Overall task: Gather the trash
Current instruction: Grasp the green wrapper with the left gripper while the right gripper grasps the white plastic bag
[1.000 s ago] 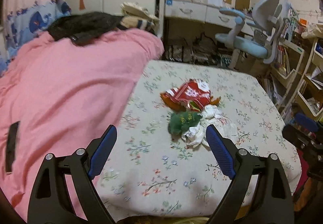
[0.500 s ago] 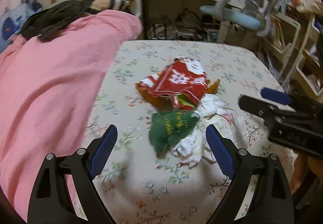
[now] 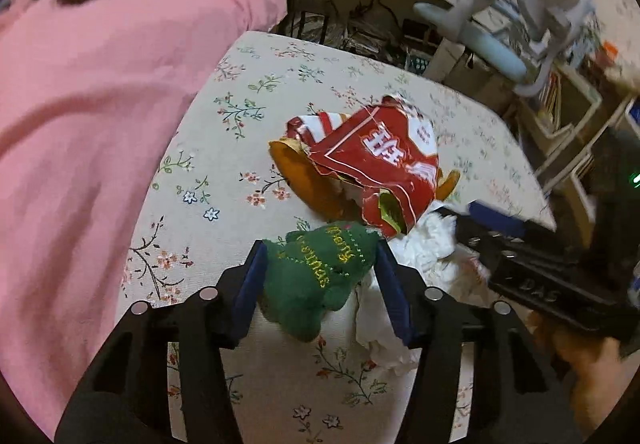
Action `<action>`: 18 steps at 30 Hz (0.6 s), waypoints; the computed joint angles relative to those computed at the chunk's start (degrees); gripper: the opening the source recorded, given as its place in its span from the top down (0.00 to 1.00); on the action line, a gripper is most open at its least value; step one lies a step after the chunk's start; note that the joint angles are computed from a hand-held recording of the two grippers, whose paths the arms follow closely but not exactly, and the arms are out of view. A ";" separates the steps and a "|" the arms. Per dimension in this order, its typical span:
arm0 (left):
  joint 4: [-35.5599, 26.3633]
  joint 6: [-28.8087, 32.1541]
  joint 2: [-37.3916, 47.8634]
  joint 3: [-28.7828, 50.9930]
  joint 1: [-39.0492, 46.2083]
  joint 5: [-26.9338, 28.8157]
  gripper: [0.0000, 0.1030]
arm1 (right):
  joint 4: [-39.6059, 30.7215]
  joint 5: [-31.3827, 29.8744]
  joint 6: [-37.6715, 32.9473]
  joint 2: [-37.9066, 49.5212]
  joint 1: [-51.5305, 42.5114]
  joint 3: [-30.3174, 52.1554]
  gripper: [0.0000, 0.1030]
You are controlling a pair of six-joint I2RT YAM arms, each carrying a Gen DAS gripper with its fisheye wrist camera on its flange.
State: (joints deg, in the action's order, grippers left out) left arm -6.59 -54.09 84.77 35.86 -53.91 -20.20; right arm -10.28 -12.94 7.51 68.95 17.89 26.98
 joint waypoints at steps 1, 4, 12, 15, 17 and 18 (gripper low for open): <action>0.49 0.20 -0.67 -0.56 0.38 0.39 0.54 | 0.17 -1.15 0.08 0.87 -0.12 0.28 0.60; 0.60 0.97 -2.42 -1.20 0.95 1.08 0.65 | -1.46 -2.66 -0.63 0.09 0.59 0.77 0.89; -0.74 -1.61 -13.81 -6.36 3.43 1.09 0.79 | -6.29 -7.89 -0.99 -10.63 -6.20 -0.20 0.95; -2.67 -2.88 -17.80 -7.20 2.59 -0.75 0.79 | -8.93 -11.61 -1.47 -14.24 -10.55 -0.07 0.95; -3.60 -3.59 -19.64 -7.45 1.54 -2.20 0.79 | -11.01 -14.37 -1.94 -16.81 -13.77 0.09 0.95; -4.13 -3.81 -20.36 -7.39 1.16 -2.76 0.79 | -12.36 -15.95 -2.25 -18.32 -15.53 0.31 0.95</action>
